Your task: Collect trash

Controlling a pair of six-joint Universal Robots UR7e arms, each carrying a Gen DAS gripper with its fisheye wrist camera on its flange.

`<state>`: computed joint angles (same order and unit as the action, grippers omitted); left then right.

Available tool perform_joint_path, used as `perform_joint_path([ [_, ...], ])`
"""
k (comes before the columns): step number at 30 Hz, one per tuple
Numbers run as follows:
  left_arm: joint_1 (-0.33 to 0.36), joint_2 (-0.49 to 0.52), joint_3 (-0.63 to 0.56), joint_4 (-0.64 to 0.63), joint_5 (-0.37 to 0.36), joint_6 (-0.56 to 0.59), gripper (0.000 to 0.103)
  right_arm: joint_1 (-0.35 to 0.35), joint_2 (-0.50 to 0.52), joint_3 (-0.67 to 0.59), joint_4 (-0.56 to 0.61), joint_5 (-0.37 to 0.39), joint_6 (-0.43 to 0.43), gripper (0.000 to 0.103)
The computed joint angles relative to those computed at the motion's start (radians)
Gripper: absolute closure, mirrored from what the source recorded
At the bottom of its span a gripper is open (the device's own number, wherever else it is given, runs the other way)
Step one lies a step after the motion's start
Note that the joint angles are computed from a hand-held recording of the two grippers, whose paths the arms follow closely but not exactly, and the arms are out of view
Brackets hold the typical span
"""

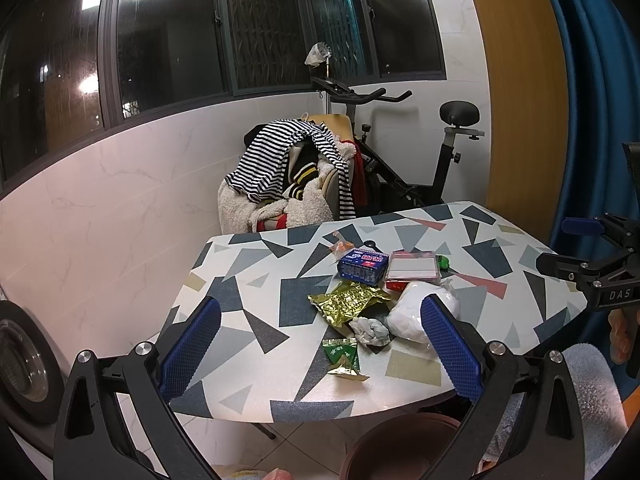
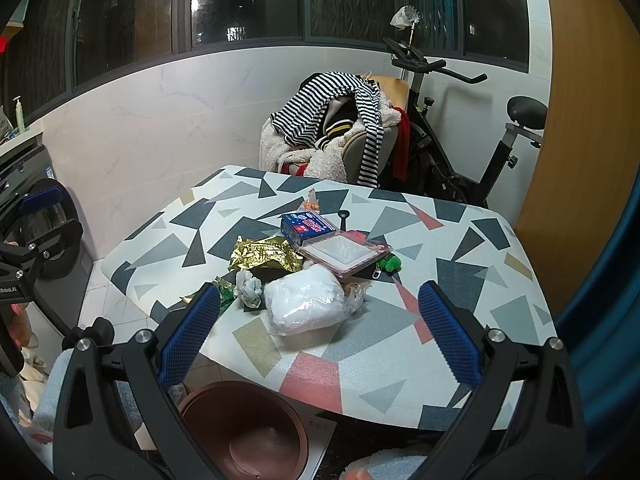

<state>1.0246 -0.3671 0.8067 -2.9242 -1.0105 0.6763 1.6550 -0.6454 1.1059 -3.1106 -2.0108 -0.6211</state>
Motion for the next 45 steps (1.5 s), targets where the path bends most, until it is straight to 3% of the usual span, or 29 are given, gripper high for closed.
perform_joint_path([
  [26,0.009,0.008,-0.018,0.009,-0.004,0.005,0.005,-0.006,0.002,0.008,-0.003,-0.004,-0.004,0.006],
  [29,0.022,0.003,-0.006,0.018,-0.053,0.014,0.005,-0.011,-0.001,0.015,-0.003,0.004,0.010,0.006],
  [31,0.036,-0.007,0.016,0.004,-0.125,0.046,0.005,-0.021,-0.005,0.022,-0.003,0.015,0.033,0.006],
  [36,0.038,0.058,-0.047,-0.028,-0.006,0.127,0.005,-0.044,0.005,0.029,-0.002,0.056,0.043,0.006],
  [42,0.077,0.089,-0.112,0.048,-0.031,0.055,0.005,-0.076,0.036,0.007,0.022,0.102,0.064,0.005],
  [45,0.089,0.106,-0.136,0.051,-0.040,0.062,0.005,-0.084,0.069,-0.047,0.086,0.087,0.075,0.005],
])
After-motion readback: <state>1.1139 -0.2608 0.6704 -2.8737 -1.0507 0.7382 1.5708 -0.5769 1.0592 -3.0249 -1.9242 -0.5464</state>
